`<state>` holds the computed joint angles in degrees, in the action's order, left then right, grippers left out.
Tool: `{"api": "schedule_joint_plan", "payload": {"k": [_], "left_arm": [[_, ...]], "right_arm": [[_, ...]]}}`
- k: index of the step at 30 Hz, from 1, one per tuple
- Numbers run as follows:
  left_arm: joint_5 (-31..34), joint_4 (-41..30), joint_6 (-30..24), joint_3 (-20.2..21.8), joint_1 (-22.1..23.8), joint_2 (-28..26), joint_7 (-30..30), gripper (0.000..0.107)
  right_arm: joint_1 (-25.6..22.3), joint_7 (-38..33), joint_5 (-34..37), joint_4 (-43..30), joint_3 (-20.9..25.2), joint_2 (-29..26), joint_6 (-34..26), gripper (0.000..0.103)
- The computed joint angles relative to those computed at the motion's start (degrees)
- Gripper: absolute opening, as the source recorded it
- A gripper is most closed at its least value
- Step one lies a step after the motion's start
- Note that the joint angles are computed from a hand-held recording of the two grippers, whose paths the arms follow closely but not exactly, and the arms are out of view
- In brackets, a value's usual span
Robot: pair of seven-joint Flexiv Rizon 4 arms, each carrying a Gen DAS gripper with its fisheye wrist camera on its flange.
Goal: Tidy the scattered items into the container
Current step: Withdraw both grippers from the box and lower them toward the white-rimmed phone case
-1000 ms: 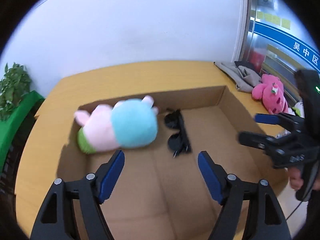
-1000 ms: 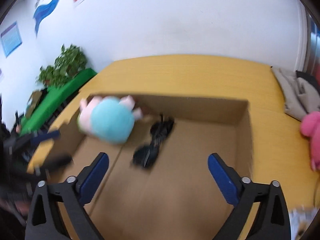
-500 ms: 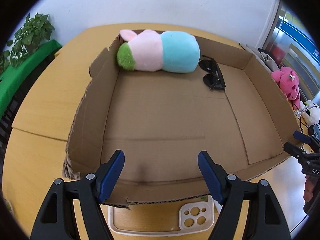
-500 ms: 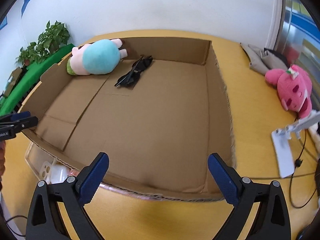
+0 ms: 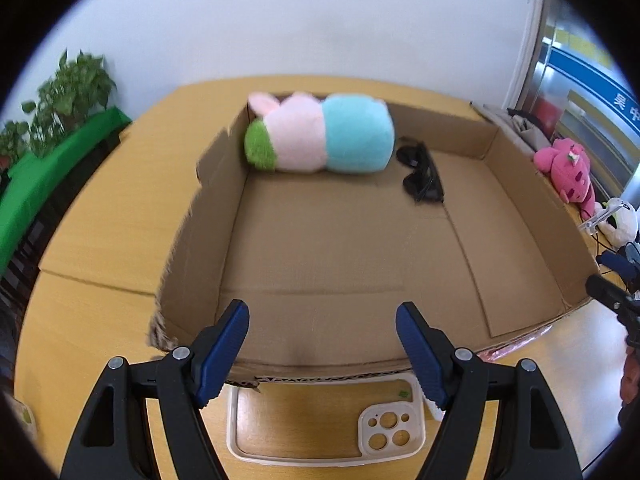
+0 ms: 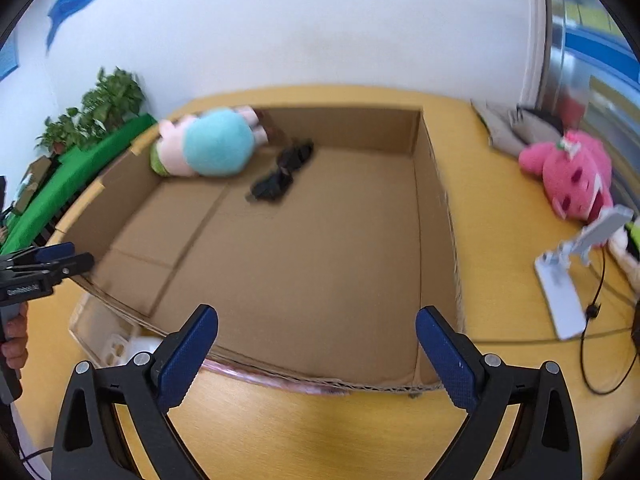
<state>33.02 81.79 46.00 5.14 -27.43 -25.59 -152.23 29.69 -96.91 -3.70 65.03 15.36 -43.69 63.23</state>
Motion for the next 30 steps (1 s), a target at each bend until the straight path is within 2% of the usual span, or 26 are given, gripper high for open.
{"api": "schedule_joint_plan", "payload": {"k": [3,7,12,18,30], "left_arm": [[5.3,-1.5,-1.6,1.2,-3.0,0.9,-2.5,0.076],[10.4,-2.1,-2.3,0.9,-5.1,2.1,-5.7,0.078],[14.7,-3.3,-5.8,0.1,-6.7,2.7,-7.9,0.078],[14.7,-3.0,-5.4,-1.4,-5.9,2.6,-9.5,0.078],[12.6,-4.5,-4.4,-1.5,-6.4,0.5,-8.2,0.078]], "right_arm": [[-0.8,-4.3,0.6,3.9,2.4,2.8,5.3,0.103],[-1.4,-7.6,1.7,8.3,4.6,5.2,9.1,0.103],[1.4,-0.3,-1.0,10.7,-0.2,6.3,8.7,0.103],[-0.3,4.2,-1.0,10.7,0.2,5.8,6.9,0.103],[-2.6,2.9,-0.5,11.6,2.2,5.9,8.7,0.103]]}}
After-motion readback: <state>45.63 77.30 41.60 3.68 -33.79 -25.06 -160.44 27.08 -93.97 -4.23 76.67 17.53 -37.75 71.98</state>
